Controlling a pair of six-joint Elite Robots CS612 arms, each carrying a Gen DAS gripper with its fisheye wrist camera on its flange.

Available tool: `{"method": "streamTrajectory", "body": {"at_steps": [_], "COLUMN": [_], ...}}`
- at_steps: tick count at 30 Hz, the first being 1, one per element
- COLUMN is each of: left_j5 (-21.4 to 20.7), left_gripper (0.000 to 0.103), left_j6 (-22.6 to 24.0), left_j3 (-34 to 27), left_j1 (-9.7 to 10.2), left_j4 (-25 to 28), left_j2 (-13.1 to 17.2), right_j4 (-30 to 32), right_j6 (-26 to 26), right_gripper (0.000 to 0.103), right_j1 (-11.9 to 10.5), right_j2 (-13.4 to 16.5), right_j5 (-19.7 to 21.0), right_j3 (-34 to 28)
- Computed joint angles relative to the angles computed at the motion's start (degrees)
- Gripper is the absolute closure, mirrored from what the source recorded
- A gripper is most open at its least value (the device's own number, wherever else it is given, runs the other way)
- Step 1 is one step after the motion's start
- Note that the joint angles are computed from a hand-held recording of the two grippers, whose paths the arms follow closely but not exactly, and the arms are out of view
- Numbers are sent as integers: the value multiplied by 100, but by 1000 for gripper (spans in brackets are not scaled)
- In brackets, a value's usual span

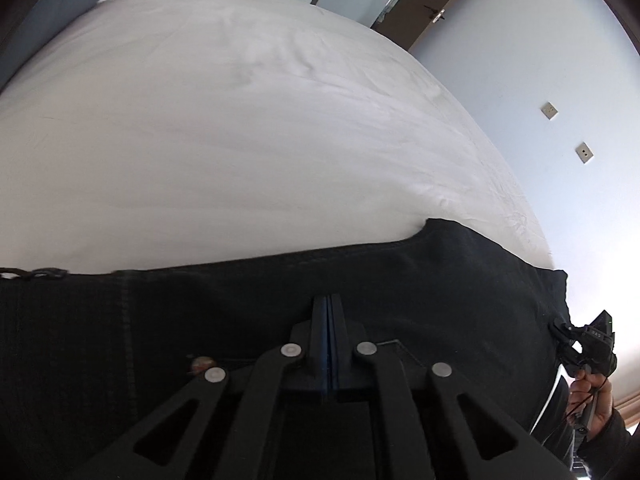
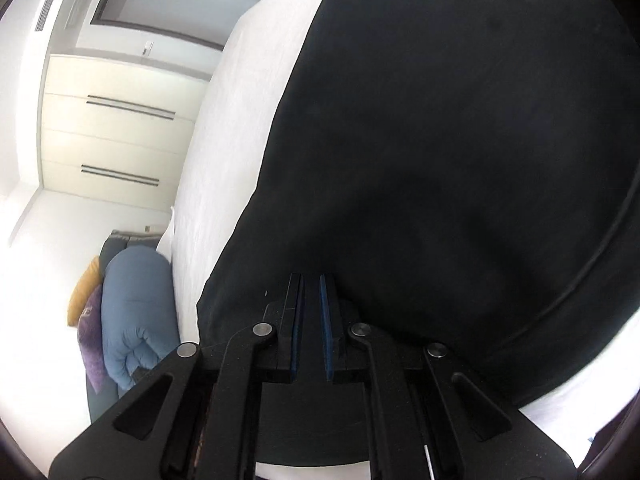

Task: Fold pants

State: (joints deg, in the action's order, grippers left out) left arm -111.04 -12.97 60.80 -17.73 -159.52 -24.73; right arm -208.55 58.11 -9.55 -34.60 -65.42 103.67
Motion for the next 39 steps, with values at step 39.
{"method": "streamTrajectory", "body": {"at_steps": [39], "left_j5": [175], "left_gripper": [62], "left_j6": [239], "left_j3": [1339], "left_j1": [-874], "left_j4": [-732], "left_j2": [-645], "right_j4": [-541], "right_j6": [759], "right_gripper": [93], "right_j1": [33], "right_j2": [-425], "right_j5": [-1248], "right_j3": [815]}}
